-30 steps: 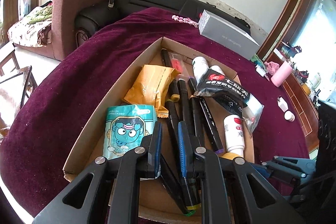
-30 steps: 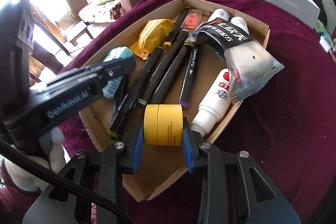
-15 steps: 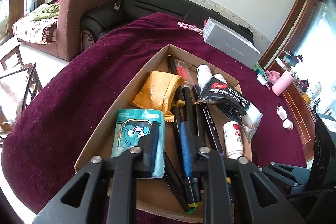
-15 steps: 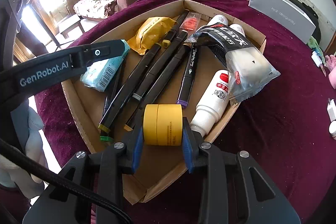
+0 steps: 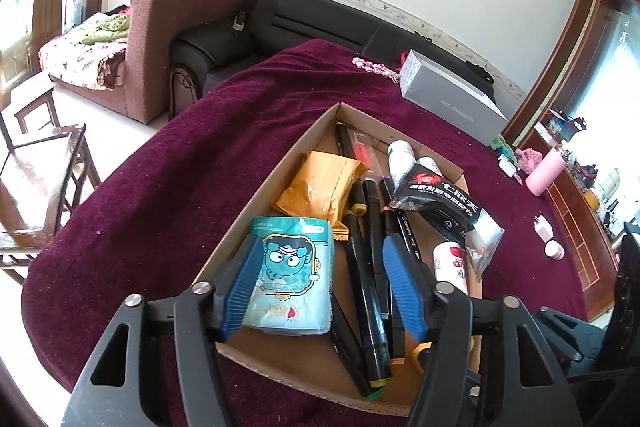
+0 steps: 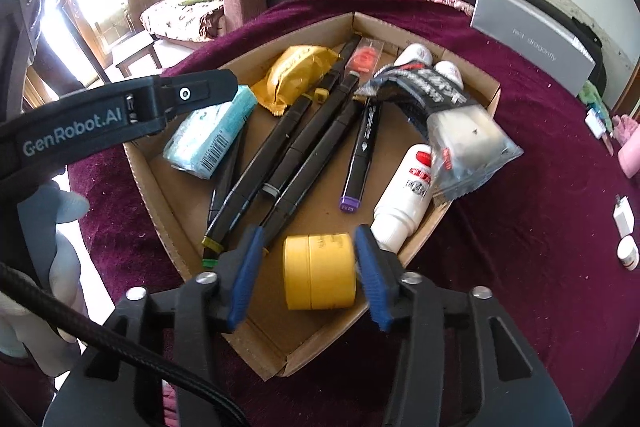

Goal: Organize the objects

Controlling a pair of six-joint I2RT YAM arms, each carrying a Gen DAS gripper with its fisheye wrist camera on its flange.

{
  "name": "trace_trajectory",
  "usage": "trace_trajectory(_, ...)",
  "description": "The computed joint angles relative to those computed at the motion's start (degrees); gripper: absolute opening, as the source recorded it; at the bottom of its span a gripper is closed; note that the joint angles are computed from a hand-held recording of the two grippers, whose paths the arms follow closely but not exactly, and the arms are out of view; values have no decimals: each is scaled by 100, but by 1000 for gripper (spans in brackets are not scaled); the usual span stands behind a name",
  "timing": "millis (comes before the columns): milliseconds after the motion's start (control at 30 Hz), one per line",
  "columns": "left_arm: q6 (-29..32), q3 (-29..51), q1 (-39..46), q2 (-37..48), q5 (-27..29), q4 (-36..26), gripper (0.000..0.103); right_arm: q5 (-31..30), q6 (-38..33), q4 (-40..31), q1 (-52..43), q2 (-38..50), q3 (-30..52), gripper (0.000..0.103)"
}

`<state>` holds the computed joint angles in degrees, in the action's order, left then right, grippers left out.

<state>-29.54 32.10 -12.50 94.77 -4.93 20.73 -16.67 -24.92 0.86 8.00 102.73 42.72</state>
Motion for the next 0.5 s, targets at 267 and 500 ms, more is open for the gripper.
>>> trace_trajectory(267, -42, -21, -243, -204, -360, -159, 58, -6, -62, 301, -138, -389, -337, 53)
trace_trajectory(500, -110, 64, -616, -432, -884, -417, 61, -225, -115, 428, -482, -561, -451, 57)
